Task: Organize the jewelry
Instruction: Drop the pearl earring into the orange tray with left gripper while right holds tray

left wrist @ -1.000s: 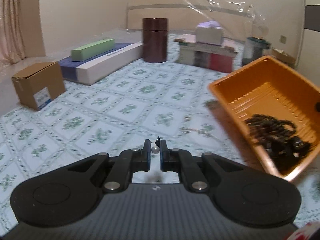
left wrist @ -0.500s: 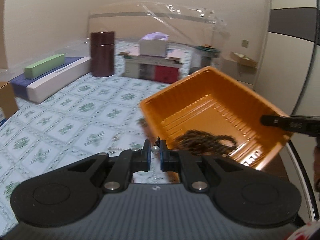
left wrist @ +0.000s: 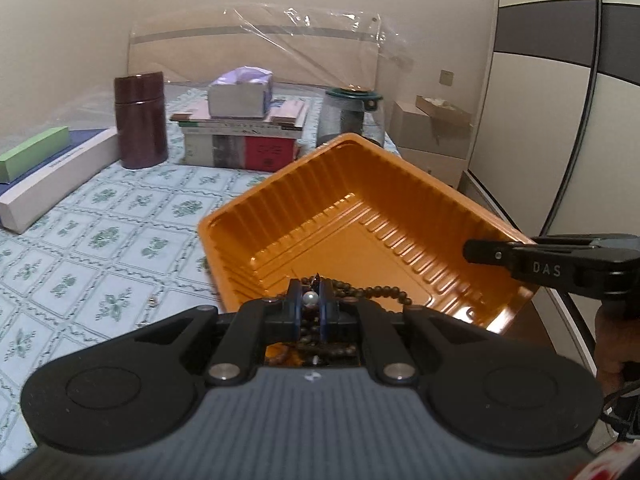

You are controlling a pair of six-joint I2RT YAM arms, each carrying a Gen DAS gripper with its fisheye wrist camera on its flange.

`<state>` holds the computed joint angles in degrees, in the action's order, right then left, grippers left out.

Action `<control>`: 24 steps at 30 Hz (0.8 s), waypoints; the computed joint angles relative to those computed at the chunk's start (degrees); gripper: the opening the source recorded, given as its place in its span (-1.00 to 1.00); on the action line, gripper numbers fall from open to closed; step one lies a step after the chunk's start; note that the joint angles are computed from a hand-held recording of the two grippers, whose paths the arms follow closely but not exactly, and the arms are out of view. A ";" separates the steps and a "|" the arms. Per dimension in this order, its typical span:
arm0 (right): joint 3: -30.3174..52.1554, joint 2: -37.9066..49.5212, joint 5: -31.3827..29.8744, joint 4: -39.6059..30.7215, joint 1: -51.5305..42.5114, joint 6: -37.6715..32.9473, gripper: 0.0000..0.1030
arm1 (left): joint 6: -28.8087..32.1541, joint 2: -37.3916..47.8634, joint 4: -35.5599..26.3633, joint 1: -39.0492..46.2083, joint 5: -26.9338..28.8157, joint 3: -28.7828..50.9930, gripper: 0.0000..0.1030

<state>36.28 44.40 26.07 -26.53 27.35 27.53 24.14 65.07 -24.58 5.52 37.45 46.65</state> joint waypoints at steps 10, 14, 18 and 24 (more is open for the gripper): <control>-0.51 -0.27 -1.38 0.66 -1.33 -0.23 -0.82 | -1.13 0.77 1.11 -3.27 -1.67 -0.81 -0.86; -0.69 -0.35 -1.64 0.80 -1.58 -0.10 -0.82 | -1.67 1.79 3.38 -4.31 -2.20 -1.17 -0.78; -0.97 -0.55 -1.92 0.99 -1.91 -0.25 -0.82 | -1.67 1.42 3.63 -1.96 -2.29 -1.38 -0.70; -0.96 -0.59 -2.06 1.01 -2.08 -0.20 -0.82 | 0.28 0.63 2.04 6.16 -0.71 -0.86 -0.70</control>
